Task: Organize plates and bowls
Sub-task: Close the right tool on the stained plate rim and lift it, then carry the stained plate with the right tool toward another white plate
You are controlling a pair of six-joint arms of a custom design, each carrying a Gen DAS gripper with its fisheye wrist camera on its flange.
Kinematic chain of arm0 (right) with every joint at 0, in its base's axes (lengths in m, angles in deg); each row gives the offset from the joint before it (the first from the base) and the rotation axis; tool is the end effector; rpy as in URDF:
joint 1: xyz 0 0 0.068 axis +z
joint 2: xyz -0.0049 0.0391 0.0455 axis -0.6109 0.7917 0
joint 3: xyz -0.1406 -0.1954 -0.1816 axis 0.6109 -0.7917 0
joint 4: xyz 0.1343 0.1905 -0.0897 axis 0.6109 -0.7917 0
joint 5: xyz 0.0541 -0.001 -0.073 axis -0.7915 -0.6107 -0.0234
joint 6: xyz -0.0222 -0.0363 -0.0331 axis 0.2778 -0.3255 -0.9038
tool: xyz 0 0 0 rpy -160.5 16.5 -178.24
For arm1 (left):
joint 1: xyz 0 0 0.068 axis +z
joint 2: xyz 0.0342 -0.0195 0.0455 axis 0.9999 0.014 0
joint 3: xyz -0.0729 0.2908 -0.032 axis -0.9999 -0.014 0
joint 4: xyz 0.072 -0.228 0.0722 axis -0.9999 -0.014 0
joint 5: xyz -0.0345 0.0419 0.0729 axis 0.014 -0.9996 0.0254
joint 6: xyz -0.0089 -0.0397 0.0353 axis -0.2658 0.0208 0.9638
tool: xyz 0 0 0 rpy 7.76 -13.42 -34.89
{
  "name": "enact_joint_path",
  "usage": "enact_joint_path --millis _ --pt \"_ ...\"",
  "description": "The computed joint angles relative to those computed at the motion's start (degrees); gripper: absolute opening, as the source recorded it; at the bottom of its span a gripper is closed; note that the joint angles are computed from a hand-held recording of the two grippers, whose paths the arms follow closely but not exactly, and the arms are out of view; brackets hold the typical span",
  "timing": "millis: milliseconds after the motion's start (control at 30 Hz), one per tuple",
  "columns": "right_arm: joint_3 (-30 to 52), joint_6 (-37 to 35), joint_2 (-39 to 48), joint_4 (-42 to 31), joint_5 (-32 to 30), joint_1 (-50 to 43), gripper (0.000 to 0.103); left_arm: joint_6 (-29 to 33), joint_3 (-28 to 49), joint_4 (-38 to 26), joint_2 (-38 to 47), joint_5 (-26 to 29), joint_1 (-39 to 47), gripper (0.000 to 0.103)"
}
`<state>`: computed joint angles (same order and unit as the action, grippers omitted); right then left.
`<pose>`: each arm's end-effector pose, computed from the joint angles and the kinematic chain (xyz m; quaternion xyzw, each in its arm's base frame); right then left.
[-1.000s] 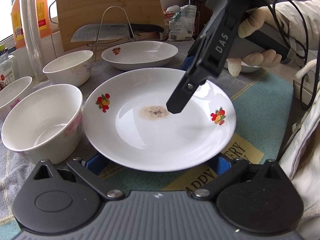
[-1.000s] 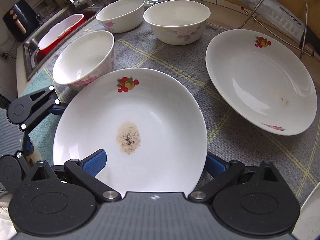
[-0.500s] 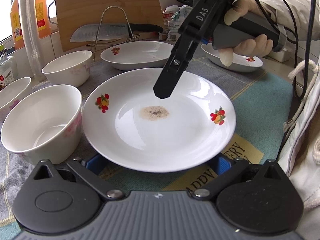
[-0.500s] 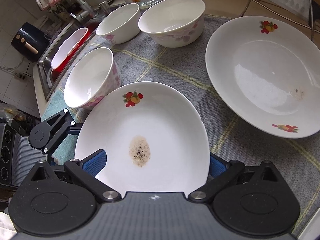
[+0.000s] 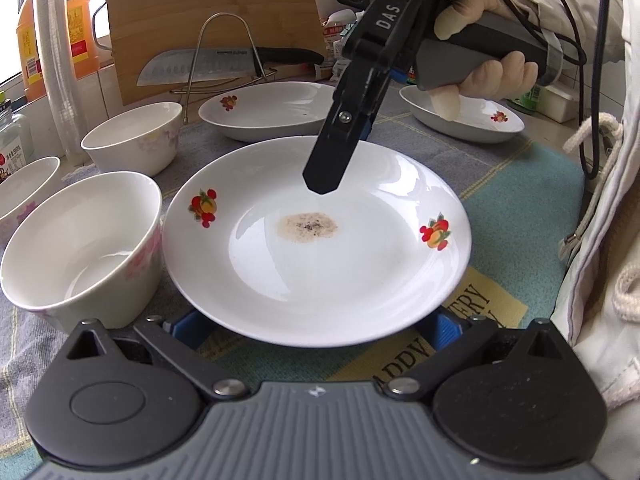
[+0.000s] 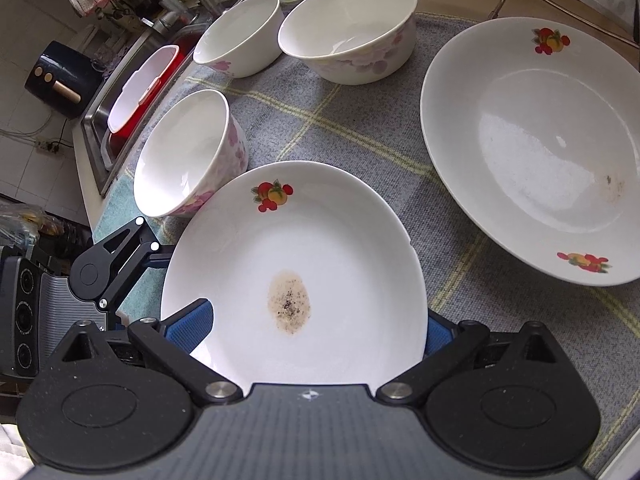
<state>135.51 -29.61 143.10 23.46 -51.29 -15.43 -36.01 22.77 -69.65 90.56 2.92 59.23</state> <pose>0.3048 0.1415 0.1777 -0.1457 0.9529 0.2533 0.0809 0.1842 -0.1192 0.1435 0.4337 0.8082 -0.1822 0.3542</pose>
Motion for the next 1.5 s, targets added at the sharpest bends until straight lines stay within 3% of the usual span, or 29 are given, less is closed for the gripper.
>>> enact_joint_path --millis 700,1500 --pt "-0.63 -2.15 -1.41 -0.33 3.02 2.42 0.103 -0.46 1.03 -2.11 -0.43 -2.22 -1.37 0.103" --pt "-7.26 -3.73 -10.98 -0.34 2.44 0.35 0.103 -0.18 5.63 -10.99 -4.11 -5.69 -6.23 0.102"
